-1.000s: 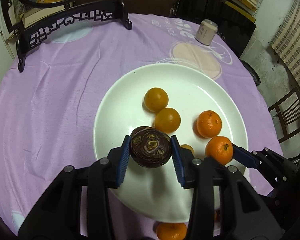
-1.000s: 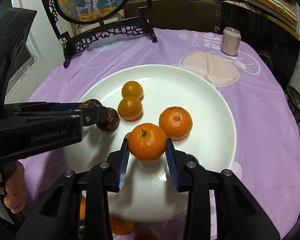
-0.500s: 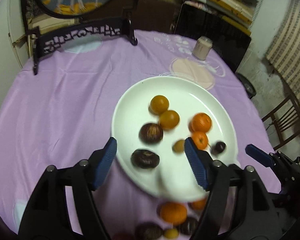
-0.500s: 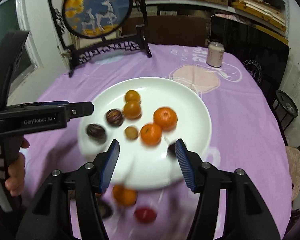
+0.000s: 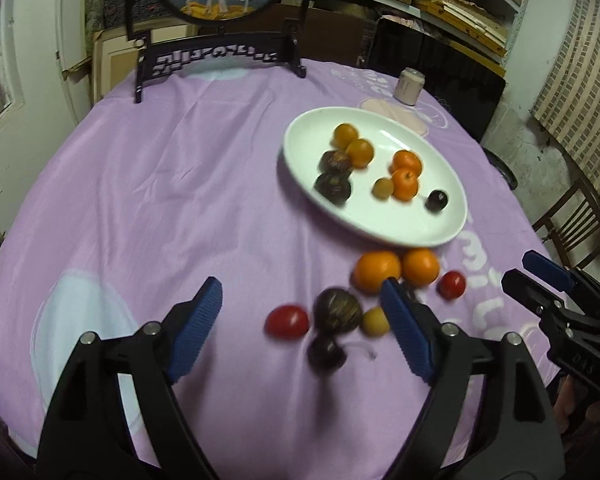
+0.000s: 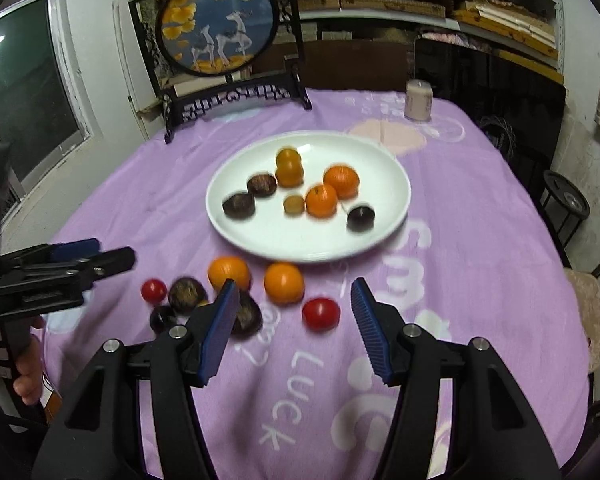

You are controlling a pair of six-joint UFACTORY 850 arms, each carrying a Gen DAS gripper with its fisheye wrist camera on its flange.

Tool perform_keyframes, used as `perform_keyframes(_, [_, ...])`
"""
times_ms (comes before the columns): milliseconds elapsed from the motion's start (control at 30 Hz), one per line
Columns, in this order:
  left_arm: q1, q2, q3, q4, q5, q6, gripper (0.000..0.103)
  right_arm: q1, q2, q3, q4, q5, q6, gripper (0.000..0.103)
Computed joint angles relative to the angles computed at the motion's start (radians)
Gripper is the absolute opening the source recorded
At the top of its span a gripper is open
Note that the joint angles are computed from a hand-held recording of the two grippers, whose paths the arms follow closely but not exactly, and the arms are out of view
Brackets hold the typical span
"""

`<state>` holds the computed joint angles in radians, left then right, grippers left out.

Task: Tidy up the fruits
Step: 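Withdraw both open tools from the plate toward the fruit pile, then grasp a red tomato with the right tool while the left grasps a dark cherry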

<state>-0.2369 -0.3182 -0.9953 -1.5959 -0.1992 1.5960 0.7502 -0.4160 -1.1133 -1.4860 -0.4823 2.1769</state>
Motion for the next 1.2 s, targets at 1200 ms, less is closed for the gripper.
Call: perform_keyframes(1200, [-0.053, -0.009, 0.084, 0.116, 0.054, -0.01, 0.081, -0.005, 0.006, 0.098, -0.093, 0.057, 0.168, 0.031])
